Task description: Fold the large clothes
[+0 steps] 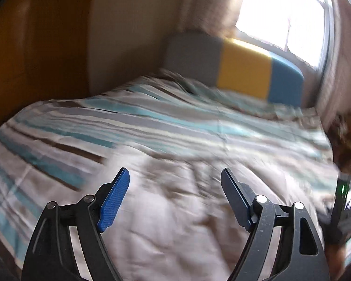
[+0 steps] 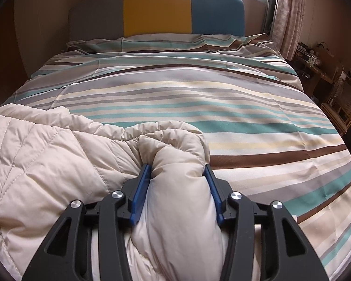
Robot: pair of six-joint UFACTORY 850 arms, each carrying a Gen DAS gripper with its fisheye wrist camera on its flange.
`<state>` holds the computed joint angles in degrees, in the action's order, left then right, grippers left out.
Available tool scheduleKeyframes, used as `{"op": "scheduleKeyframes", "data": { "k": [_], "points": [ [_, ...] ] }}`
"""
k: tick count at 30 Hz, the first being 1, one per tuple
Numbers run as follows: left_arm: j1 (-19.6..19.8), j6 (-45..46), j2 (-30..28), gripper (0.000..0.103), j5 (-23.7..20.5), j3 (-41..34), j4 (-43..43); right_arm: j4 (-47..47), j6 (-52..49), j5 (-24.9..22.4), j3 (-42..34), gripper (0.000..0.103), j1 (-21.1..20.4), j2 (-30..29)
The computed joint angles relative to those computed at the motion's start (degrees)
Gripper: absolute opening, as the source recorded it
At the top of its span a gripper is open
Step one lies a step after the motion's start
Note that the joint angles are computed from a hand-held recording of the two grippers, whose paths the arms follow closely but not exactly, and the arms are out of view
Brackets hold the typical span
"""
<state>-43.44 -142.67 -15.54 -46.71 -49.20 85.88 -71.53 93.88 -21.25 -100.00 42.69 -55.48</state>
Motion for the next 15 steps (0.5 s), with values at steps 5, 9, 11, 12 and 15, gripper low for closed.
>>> {"op": "scheduleKeyframes", "data": {
  "k": [5,9,11,12,15],
  "points": [
    [0.53,4.48,-8.10,0.077,1.89,-5.59,-2.83,-1.23,1.54,0.26,0.47,0.046,-0.01,0.30],
    [0.90,0.27,-10.44,0.079,2.34,-5.24,0.16,-2.21,2.67,0.41,0.68,0.048,0.02,0.40],
    [1.41,0.69,-11.44,0.081,3.36,-5.77,0.17,-2.08,2.57,0.35,0.52,0.048,0.01,0.27],
    [1.82,0.94,-11.96,0.083,4.04,-6.06,0.12,-2.09,2.59,0.15,0.45,0.048,0.06,0.22],
    [2.31,2.65,-12.88,0.085,4.67,-6.77,-1.10,-1.95,2.33,-0.59,0.37,0.049,0.24,0.32]
  ]
}}
